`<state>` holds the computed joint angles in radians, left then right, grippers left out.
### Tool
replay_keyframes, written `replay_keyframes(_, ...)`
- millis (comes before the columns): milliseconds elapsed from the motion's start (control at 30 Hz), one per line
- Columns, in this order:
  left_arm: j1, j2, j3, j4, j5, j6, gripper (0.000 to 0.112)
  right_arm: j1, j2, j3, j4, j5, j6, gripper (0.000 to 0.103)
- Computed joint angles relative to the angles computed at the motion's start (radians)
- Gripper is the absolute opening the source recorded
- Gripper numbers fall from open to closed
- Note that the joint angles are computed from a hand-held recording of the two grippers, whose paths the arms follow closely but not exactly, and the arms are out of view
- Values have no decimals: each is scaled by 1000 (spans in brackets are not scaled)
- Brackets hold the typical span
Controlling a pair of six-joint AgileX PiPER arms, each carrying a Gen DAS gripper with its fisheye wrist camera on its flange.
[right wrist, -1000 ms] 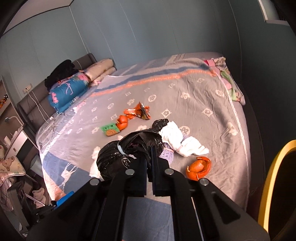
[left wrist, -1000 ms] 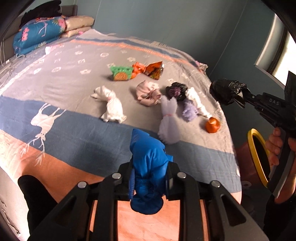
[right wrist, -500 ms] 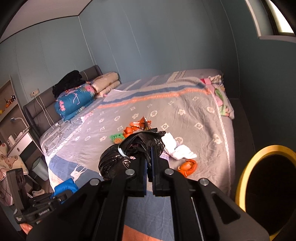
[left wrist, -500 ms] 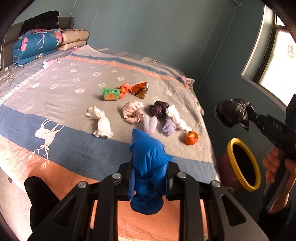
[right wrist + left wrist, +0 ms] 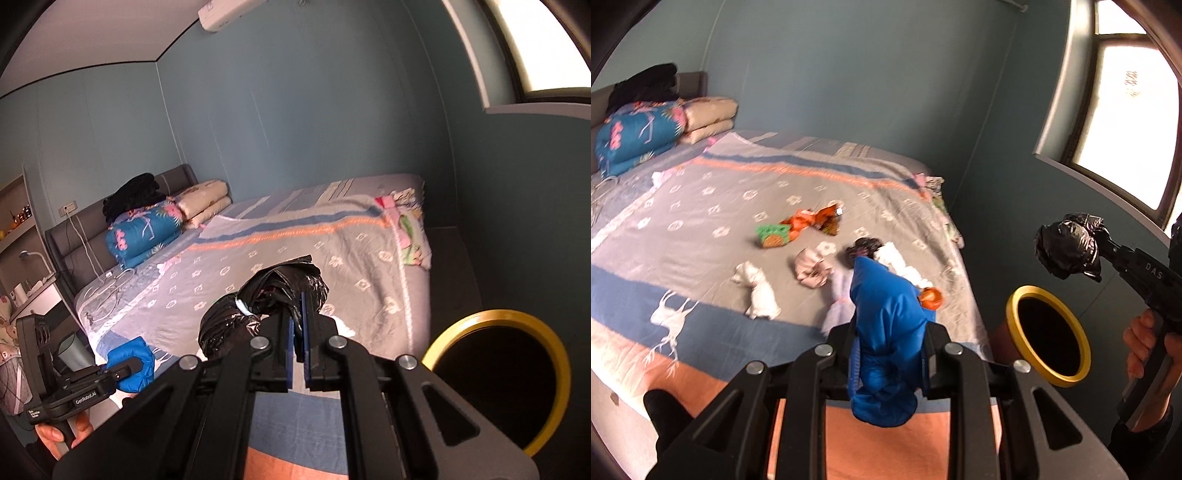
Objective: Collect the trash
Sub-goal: 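Carry the black bag with the right tool over the yellow-rimmed bin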
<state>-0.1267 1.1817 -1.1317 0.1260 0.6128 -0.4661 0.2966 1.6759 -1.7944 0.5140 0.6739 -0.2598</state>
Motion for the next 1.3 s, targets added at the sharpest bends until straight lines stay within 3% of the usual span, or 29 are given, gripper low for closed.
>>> replay_keyframes(333,-179,120,-160,150,40,-115,22,-147,-90,53,68,11,-57,4)
replay_keyframes(600,-272,243,-304,168,58,-120,22,-297,-112,72,148,35,-118,4)
replay_keyframes(1000,-359,457,-517,74,67,-55,22,-451,-96,61,159,40,-129,4)
replay_keyframes(1300,-387,649,-713,-60,94,41,22,-513,-11,-4,133,59,-95,4)
